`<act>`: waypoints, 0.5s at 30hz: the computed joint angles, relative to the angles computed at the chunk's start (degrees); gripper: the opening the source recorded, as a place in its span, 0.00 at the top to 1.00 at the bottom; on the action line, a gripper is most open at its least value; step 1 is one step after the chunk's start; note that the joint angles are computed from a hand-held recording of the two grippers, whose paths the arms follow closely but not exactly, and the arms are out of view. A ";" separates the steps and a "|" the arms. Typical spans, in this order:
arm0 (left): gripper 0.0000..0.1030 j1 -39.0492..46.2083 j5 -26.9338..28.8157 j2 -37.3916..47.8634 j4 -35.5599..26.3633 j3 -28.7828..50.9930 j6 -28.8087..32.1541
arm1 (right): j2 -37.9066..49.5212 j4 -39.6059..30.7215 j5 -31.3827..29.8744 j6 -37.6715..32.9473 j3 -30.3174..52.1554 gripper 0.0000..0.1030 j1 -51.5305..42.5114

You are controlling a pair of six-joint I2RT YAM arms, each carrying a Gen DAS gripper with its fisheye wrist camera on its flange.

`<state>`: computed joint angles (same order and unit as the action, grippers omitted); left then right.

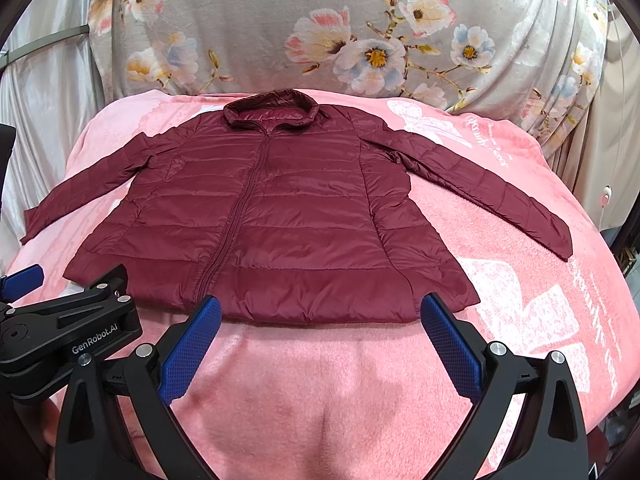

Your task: Fold large clothes

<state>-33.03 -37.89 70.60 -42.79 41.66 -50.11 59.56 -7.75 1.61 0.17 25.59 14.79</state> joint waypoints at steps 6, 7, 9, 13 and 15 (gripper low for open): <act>0.05 0.11 0.04 -0.35 -0.07 -0.22 0.07 | 0.12 0.22 0.05 0.02 -0.09 0.05 0.04; 0.05 0.02 0.00 -0.24 -0.10 -0.17 -0.01 | 0.13 0.19 -0.01 0.00 -0.06 0.05 0.00; 0.05 0.07 0.03 -0.35 -0.07 -0.24 0.03 | 0.08 0.12 -0.03 0.00 -0.03 0.05 -0.03; 0.05 0.06 -0.02 -0.36 -0.06 -0.29 0.04 | 0.07 0.03 -0.09 -0.03 0.05 0.05 -0.09; 0.05 0.14 0.07 -0.42 -0.03 -0.35 0.17 | 0.07 -0.08 -0.12 -0.06 0.11 0.05 -0.13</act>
